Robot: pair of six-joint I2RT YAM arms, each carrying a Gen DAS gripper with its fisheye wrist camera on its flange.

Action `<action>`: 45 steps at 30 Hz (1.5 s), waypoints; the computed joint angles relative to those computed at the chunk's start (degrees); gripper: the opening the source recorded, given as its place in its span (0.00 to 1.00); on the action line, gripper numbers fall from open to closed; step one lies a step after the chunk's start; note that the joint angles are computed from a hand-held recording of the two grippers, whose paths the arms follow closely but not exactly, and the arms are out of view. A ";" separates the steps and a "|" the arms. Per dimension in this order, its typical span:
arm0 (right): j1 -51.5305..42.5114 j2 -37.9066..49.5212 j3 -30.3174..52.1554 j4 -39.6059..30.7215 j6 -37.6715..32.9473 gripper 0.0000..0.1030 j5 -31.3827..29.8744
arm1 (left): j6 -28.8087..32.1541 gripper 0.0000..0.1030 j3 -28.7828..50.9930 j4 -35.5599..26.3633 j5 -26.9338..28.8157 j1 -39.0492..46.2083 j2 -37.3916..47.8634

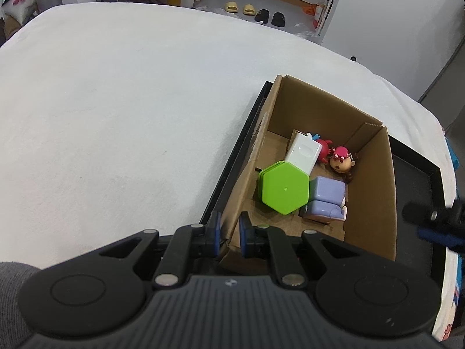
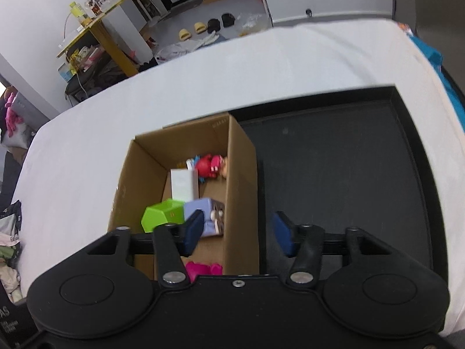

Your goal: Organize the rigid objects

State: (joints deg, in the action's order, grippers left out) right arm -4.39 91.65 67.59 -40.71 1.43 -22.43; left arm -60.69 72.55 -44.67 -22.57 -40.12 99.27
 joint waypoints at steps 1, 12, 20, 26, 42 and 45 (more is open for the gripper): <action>-0.34 0.28 -0.21 -0.76 -0.10 0.15 -0.19 | 0.02 0.11 0.39 -0.26 -0.39 -0.21 0.42; -5.36 -1.27 -2.93 -4.48 -1.82 0.04 -4.98 | -1.06 0.11 2.43 -2.33 -2.52 -1.36 2.22; -7.87 -4.48 -4.11 -5.44 -2.52 0.05 -5.90 | -0.12 0.10 2.49 -2.15 -2.90 -1.34 2.28; -10.10 -8.34 -6.02 -6.22 -2.92 0.06 -6.07 | 0.14 0.10 1.89 -2.15 -3.12 -1.64 1.79; -12.29 -21.57 -9.44 -5.11 -1.72 0.73 -5.43 | 3.36 0.30 3.12 -8.40 -1.93 -4.04 -8.81; -13.02 -23.27 -9.49 -5.78 -1.79 0.87 -5.79 | 3.32 0.51 4.36 -11.00 -2.34 -5.54 -10.35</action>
State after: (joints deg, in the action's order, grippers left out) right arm -17.41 68.37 58.10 -46.50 -0.36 -28.21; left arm -57.37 76.91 -55.68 -24.90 -45.67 88.92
